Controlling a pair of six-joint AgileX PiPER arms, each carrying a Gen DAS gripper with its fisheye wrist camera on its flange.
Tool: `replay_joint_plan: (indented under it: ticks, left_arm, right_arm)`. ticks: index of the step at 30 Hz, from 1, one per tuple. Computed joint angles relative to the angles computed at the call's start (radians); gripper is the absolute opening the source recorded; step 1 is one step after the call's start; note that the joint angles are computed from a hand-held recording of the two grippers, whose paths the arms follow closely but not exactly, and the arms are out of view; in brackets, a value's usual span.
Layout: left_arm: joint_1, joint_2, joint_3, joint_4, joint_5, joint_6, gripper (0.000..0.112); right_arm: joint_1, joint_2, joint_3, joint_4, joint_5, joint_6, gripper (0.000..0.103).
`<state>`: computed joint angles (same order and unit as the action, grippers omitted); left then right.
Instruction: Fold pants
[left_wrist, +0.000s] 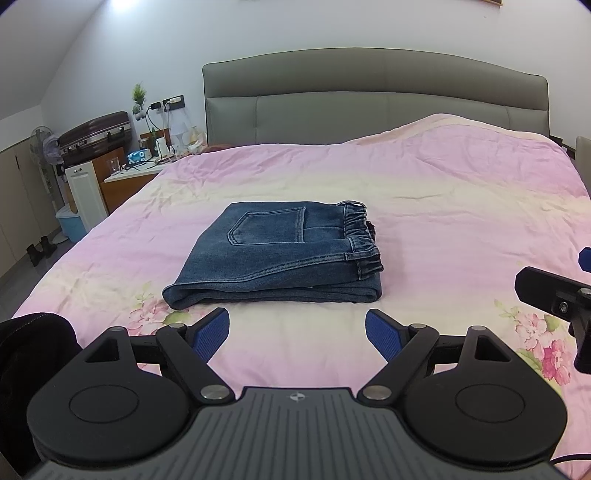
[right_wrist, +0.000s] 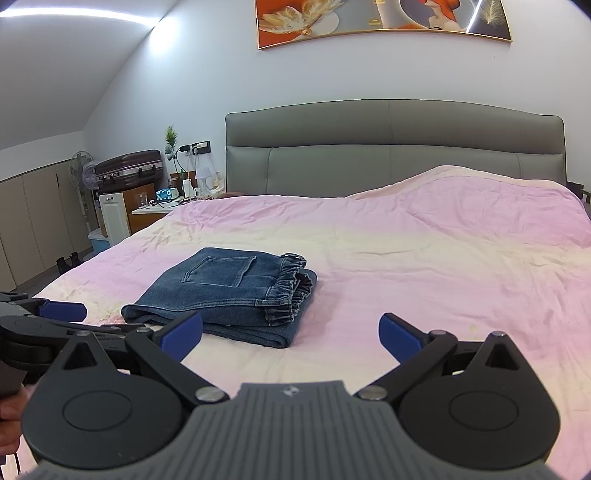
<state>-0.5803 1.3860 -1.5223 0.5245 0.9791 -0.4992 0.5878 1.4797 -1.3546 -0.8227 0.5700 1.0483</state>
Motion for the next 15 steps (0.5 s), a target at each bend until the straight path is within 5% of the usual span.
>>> replay_joint_plan:
  ticks: [15]
  left_arm:
    - [-0.001, 0.002, -0.009, -0.008, -0.011, 0.013, 0.097]
  right_arm:
    - [0.004, -0.010, 0.012, -0.017, -0.004, 0.013, 0.098]
